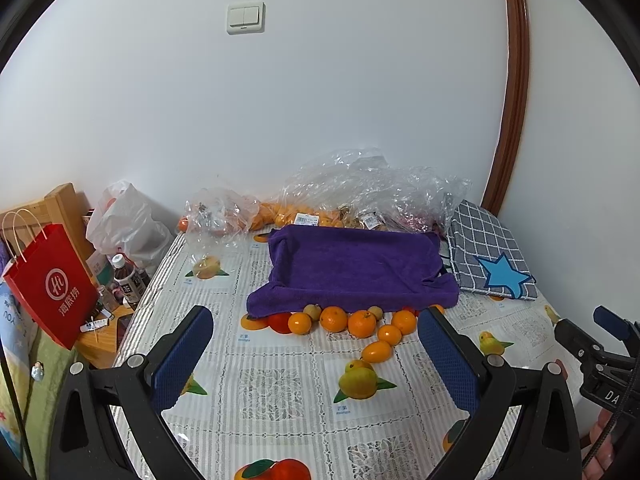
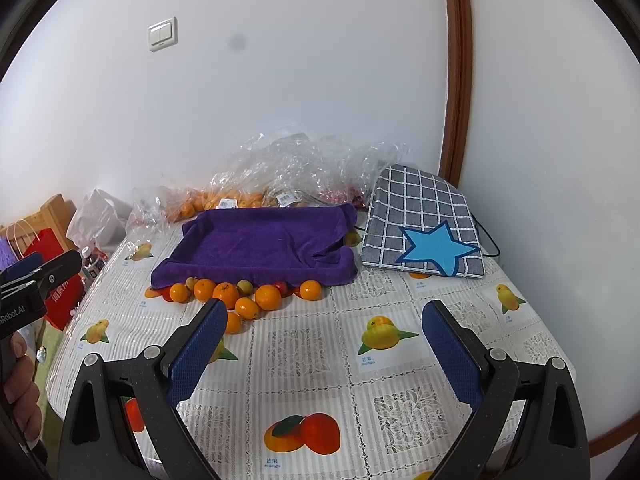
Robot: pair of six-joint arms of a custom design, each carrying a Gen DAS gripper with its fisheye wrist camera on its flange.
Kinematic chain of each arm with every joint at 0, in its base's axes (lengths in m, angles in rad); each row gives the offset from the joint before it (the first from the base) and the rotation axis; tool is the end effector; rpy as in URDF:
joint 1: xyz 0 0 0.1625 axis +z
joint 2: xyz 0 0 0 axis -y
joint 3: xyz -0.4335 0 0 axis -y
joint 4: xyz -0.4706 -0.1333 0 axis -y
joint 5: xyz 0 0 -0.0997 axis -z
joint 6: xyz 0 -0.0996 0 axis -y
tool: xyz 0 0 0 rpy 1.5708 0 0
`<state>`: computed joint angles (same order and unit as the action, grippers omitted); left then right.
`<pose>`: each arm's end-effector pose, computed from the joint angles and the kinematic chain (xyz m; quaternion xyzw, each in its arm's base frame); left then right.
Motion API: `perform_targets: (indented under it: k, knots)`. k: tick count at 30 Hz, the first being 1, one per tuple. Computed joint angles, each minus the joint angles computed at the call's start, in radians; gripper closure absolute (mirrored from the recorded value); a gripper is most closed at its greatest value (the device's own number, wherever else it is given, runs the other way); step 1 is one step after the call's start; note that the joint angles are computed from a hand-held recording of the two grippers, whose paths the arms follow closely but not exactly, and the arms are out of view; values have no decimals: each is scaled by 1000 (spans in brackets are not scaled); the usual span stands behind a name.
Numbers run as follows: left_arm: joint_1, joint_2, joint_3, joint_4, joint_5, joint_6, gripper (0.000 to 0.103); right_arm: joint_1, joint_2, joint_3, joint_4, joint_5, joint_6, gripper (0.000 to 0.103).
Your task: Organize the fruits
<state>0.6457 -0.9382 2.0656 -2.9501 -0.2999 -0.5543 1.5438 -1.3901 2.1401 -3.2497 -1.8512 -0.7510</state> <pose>-0.3114 -0.5207 0.0834 0.0739 0.7985 -0.4716 0.3668 0.0906 -0.5612 0.2907 0.2550 -0.8501 0.3630 0.2838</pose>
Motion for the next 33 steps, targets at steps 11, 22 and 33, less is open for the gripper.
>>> perform_targets:
  k: [11, 22, 33]
  knots:
    - [-1, -2, 4, 4, 2, -5, 0, 1, 3, 0, -2, -1, -2, 6]
    - [1, -1, 5, -13, -4, 9, 0, 2, 6, 0, -3, -6, -3, 6]
    - [30, 24, -13, -14, -20, 12, 0, 1, 45, -24, 8, -33, 1, 5]
